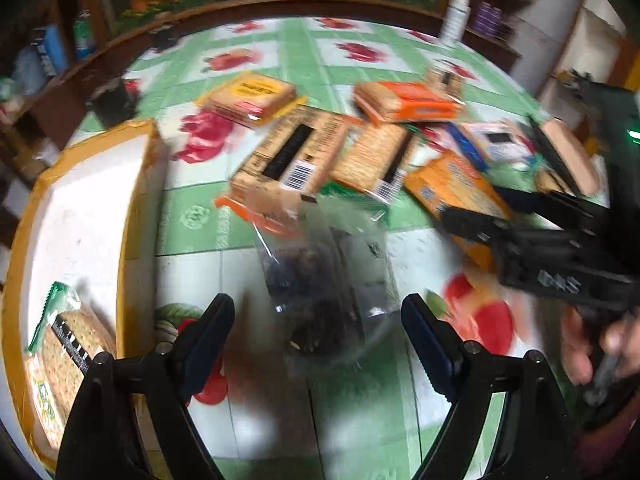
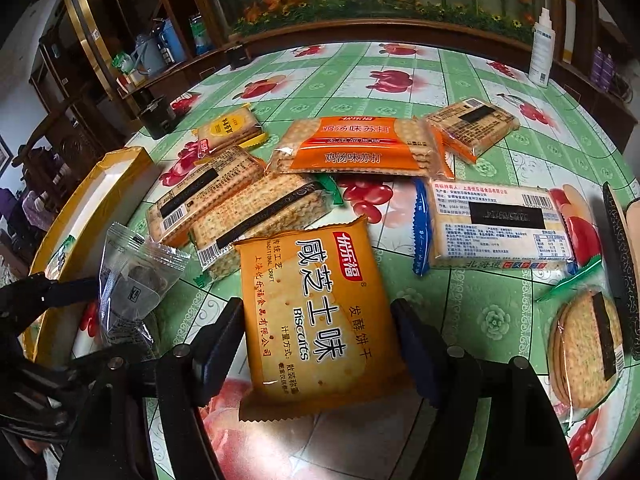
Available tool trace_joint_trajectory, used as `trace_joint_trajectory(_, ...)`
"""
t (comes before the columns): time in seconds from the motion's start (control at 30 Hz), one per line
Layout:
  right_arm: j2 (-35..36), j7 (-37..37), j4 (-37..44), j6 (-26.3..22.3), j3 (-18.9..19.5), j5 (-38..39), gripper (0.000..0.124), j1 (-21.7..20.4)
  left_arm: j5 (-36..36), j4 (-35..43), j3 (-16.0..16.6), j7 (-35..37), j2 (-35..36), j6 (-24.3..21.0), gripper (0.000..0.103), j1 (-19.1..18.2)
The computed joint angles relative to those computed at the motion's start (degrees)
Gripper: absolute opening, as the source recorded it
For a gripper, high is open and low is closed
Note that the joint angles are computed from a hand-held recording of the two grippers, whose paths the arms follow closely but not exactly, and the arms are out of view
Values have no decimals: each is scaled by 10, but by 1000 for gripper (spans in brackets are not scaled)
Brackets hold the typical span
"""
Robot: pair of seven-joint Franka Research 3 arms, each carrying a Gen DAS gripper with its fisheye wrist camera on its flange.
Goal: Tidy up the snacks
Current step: 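Grasp the clear plastic snack bag with the left gripper and lift it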
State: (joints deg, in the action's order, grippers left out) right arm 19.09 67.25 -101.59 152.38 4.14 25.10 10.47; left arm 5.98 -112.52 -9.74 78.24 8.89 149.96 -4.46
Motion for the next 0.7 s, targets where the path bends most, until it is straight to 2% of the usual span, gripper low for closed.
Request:
trace_joint_trajectory(0.03,-1,2,-2,3,-2,-5,77,3,5,-2,2,-13,3,11,69,-2)
trace_joint_trajectory(0.07,-1,5,-3,6,-4,-10,77,5,-3,-8,0,-18,3,25,62,-1)
trace_joint_trajectory(0.1,-2,8,-6,10,-6,-17,77,8,-4,-16,0,-29,1,42,59,-2)
trace_joint_trajectory(0.17,-3,13,-9,15,-8,-28,77,12,38,-30,9,-67,-1,74,53,-11)
trace_joint_trajectory(0.27,-5,18,-13,25,-10,-39,77,16,104,-54,22,-122,-6,129,51,-20)
trace_joint_trajectory(0.43,-13,-3,-25,50,3,-22,77,9,112,-80,18,-138,0,214,50,-6)
trace_joint_trajectory(0.47,-15,-8,-28,57,5,-17,77,8,112,-80,18,-141,0,216,50,-6)
trace_joint_trajectory(0.6,-19,-23,-35,75,12,0,77,8,205,-82,57,-221,-4,248,49,-31)
trace_joint_trajectory(0.7,-22,-36,-39,80,16,10,77,9,199,-81,43,-215,-5,241,49,-19)
